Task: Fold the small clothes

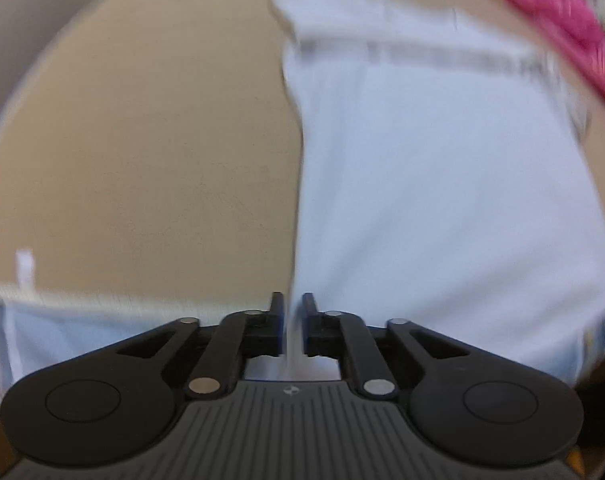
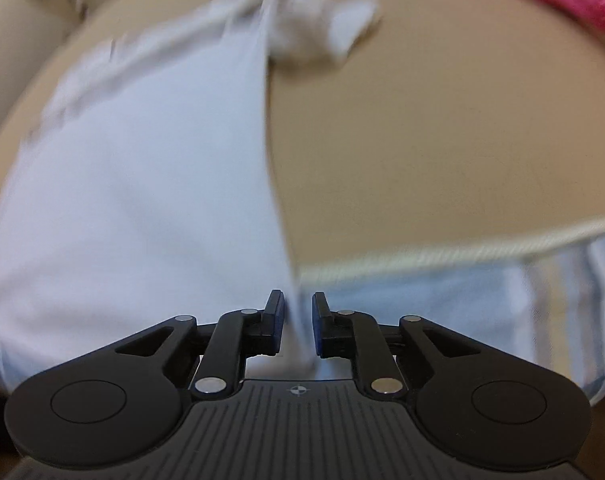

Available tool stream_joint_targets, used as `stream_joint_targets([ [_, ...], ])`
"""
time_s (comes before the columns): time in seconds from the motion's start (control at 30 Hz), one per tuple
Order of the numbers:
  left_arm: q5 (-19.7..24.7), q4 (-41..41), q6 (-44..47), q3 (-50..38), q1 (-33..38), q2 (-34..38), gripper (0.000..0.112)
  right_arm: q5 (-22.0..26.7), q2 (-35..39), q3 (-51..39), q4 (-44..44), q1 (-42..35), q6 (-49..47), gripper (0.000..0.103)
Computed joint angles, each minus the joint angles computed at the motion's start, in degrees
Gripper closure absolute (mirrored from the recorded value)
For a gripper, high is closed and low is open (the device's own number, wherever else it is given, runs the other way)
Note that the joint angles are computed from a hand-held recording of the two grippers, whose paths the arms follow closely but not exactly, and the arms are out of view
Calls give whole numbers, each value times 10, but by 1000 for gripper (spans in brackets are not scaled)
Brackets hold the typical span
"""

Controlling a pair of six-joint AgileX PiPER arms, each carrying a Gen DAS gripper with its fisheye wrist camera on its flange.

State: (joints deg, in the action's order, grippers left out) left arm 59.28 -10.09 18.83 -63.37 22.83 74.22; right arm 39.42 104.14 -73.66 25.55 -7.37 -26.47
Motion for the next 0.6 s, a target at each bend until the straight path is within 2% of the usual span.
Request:
stream_joint_targets([
  [0.03, -22, -20, 6, -1, 2, -12, 89, -26, -14, 10, 22, -5, -7, 81],
  [0.1, -37, -61, 17, -6, -5, -23, 88, -67, -33, 26, 101, -16, -48, 75],
  [0.17, -33, -81, 16, -17, -25, -13, 88, -66, -26, 21, 196, -21, -117, 71],
  [0.23, -51, -65, -8, -25, -67, 7, 88, -36, -5, 2, 255, -16, -164, 69],
  [0.3, -70, -48, -33, -32, -99, 24, 88, -33, 18, -27, 235, 8, -149, 68],
  [0.4, -80, -37, -65, -37, -127, 61, 88, -44, 40, -69, 155, 35, -82, 68],
  [0.43, -83, -5, -103, -35, -158, 82, 87, -41, 48, -86, 154, 32, -70, 68],
  [0.5, -50, 80, -169, -54, -205, 135, 86, -45, 69, -127, 159, 24, -31, 69],
  [0.6, -61, 118, -197, -58, -235, 144, 83, -39, 141, -237, 113, 13, 79, 69],
])
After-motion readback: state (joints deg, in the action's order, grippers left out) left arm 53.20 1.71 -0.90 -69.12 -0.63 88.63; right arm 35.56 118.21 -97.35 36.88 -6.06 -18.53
